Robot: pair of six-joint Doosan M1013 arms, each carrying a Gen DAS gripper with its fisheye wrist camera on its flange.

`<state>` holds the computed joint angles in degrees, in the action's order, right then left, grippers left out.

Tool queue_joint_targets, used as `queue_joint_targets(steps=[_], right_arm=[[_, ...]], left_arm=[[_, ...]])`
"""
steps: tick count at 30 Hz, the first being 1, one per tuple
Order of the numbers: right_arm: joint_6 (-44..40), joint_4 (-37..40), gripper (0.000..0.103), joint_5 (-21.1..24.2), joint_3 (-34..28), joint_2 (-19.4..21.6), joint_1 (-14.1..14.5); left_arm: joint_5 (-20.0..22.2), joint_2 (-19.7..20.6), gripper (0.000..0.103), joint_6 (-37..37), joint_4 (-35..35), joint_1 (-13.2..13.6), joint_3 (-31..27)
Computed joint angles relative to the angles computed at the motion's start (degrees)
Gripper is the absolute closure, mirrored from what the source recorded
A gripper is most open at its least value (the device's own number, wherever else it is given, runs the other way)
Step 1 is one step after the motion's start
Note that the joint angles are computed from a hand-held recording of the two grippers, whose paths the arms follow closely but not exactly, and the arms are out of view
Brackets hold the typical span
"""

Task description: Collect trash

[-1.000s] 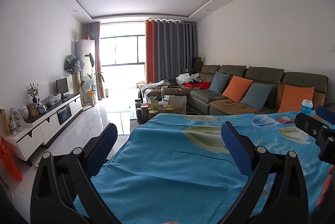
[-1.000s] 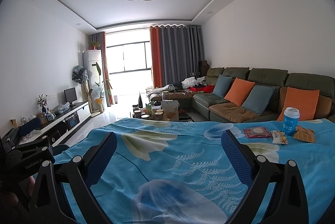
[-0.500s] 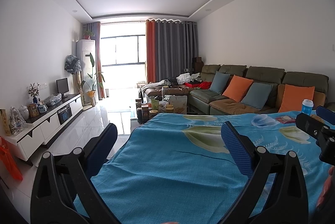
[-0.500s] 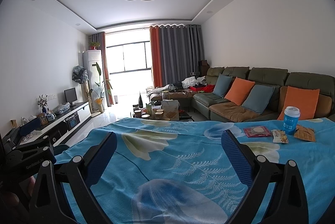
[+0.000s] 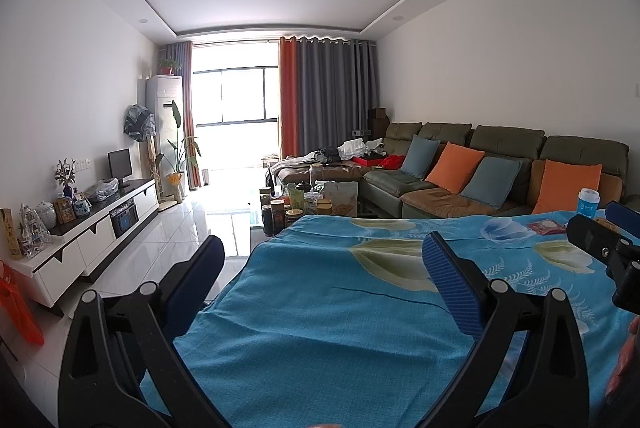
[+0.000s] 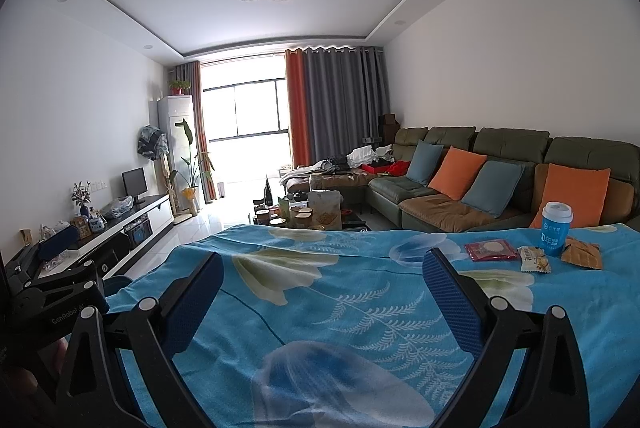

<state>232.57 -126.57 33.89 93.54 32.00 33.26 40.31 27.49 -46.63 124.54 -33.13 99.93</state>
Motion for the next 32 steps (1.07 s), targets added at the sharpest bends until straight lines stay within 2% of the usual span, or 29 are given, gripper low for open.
queue_joint_targets(steps=[21, 24, 26, 28, 30, 32], right_arm=[[0.6, 0.5, 0.007, 0.2, 0.4, 0.1, 0.2], [-0.1, 1.1, 0.007, 0.1, 0.5, 0.1, 0.2], [-0.8, 2.1, 0.007, -0.4, 0.5, 0.0, 0.1], [-2.5, 4.3, 0.007, -1.4, 0.5, -0.3, -0.2], [-7.1, 9.4, 0.007, -2.3, 0.2, -0.5, -0.5], [-12.9, 16.1, 0.007, -3.5, -0.3, -0.6, -1.0]], left_arm=[[-0.6, 0.2, 0.006, -0.6, 1.5, 0.2, 0.3], [-2.0, 0.4, 0.006, 2.0, -0.4, 0.2, -0.3], [-4.5, 0.9, 0.006, 6.2, -4.4, 0.4, -1.7], [-9.8, 1.2, 0.006, 12.5, -10.7, 1.5, -3.5], [-15.2, 2.1, 0.006, 22.4, -20.0, 2.6, -6.1], [-19.8, 3.3, 0.006, 36.6, -33.7, 3.7, -9.0]])
